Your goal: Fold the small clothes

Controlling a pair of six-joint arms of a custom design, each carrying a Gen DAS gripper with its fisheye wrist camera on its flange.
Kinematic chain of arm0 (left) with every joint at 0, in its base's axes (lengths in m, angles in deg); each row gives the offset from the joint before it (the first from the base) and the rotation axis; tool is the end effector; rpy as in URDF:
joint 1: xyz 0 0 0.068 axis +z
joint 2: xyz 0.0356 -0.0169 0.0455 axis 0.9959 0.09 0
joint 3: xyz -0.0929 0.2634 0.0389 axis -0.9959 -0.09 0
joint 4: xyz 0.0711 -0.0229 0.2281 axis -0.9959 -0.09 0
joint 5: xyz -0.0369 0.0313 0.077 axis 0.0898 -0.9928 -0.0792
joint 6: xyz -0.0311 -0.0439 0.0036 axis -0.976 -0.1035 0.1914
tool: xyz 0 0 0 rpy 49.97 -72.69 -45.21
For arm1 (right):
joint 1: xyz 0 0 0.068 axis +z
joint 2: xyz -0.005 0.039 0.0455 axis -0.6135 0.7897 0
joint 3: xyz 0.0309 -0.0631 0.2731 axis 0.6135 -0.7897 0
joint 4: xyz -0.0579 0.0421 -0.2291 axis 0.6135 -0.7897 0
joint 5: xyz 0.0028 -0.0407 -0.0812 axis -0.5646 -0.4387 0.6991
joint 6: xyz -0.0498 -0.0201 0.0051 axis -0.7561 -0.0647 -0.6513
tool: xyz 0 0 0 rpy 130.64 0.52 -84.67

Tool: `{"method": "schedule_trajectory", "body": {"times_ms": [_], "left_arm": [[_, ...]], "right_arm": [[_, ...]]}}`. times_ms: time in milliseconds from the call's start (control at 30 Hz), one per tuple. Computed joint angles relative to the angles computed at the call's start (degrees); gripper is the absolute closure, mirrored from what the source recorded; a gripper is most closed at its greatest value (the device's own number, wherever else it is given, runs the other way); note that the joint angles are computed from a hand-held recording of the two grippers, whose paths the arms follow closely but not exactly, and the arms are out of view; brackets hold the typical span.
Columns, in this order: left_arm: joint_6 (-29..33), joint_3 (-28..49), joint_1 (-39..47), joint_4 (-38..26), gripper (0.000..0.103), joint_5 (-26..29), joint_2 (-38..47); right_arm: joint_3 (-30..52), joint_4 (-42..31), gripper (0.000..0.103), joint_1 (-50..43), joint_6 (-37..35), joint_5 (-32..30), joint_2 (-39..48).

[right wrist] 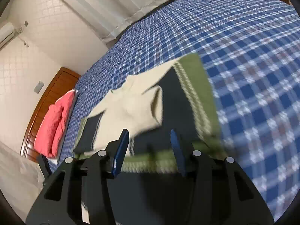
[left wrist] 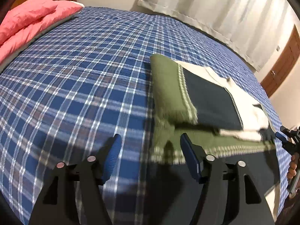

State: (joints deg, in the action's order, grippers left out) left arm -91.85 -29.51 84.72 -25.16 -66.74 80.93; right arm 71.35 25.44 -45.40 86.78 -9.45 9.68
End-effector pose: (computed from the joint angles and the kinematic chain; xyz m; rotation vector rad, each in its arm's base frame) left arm 0.2890 -0.0082 0.1964 -0.1300 2.4456 -0.3435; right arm 0.3142 -0.0217 0.1828 0.2663 2.3429 0.7998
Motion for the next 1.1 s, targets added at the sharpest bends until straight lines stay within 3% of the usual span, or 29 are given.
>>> {"method": "schedule_trajectory", "body": {"times_ms": [200,433,733,867,1100], "left_arm": [[1.99,-6.15,2.52,-4.11,0.035,5.87,-8.88],[3.42,-11.09,5.50,-11.37,0.035,13.66,-18.63],[6.35,-17.52,6.71,-21.20,0.034,21.49,-27.94],[6.65,-19.69,7.90,-22.99,0.034,24.04,-31.61],[10.65,-20.64,14.31,-30.26,0.035,32.25,-33.37]], "right_arm": [[-10.80,-3.50,0.049,-8.02,-6.68,-3.37,-9.20],[-20.22,-9.42,0.048,-17.77,-14.77,-9.77,-15.47],[-24.61,-21.99,0.040,-24.91,-28.59,-19.47,-16.96],[-26.77,-26.67,0.039,-24.69,-32.09,-20.59,-20.77],[-28.91,-40.08,0.039,-27.86,-45.43,-24.18,-23.19]]}}
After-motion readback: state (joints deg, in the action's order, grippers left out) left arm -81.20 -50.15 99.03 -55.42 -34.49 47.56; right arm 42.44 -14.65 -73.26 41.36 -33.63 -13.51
